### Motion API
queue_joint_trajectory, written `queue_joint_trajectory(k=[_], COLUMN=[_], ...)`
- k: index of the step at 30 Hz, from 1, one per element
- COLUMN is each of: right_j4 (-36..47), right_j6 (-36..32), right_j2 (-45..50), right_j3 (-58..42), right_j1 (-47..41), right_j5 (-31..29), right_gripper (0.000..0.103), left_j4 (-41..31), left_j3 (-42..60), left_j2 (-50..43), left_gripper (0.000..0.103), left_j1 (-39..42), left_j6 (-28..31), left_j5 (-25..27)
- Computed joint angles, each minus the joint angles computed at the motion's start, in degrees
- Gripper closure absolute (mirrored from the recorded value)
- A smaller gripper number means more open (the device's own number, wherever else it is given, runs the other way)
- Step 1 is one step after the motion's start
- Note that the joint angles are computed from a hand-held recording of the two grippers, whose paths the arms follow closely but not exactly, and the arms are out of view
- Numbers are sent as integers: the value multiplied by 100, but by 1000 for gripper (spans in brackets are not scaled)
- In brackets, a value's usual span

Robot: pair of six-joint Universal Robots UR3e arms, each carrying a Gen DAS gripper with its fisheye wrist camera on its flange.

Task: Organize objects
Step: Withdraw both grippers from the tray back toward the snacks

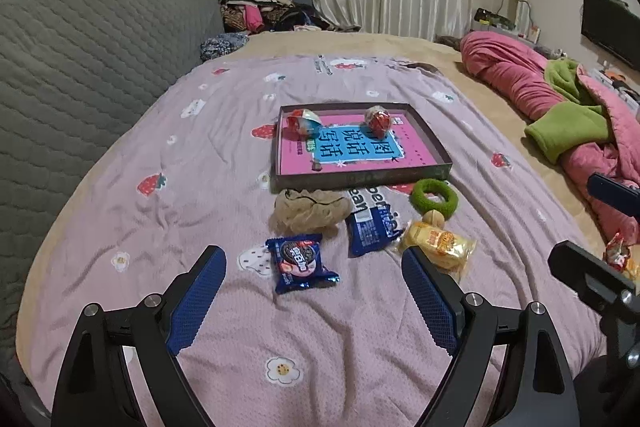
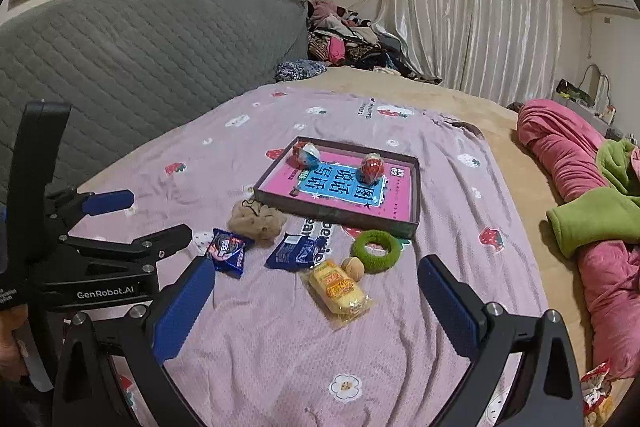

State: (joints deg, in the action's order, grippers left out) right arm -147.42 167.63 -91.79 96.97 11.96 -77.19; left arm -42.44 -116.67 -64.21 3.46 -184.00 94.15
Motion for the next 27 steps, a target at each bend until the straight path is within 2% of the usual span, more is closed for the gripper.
queue_joint_trajectory(k=[18, 27], right_j4=[-441, -978], right_j6=[-140, -137], right_j2=[-73, -22], right_j3=[793, 1283], right_j1=[55, 69], right_j5=[-174, -253], right_gripper=[1, 1], left_j4=[629, 1055], left_j3=[-882, -1637], left_j2=[21, 454], left_gripper=[13, 13], left_j1=[-232, 66], left_j6=[-39, 154], left_j5=[104, -324])
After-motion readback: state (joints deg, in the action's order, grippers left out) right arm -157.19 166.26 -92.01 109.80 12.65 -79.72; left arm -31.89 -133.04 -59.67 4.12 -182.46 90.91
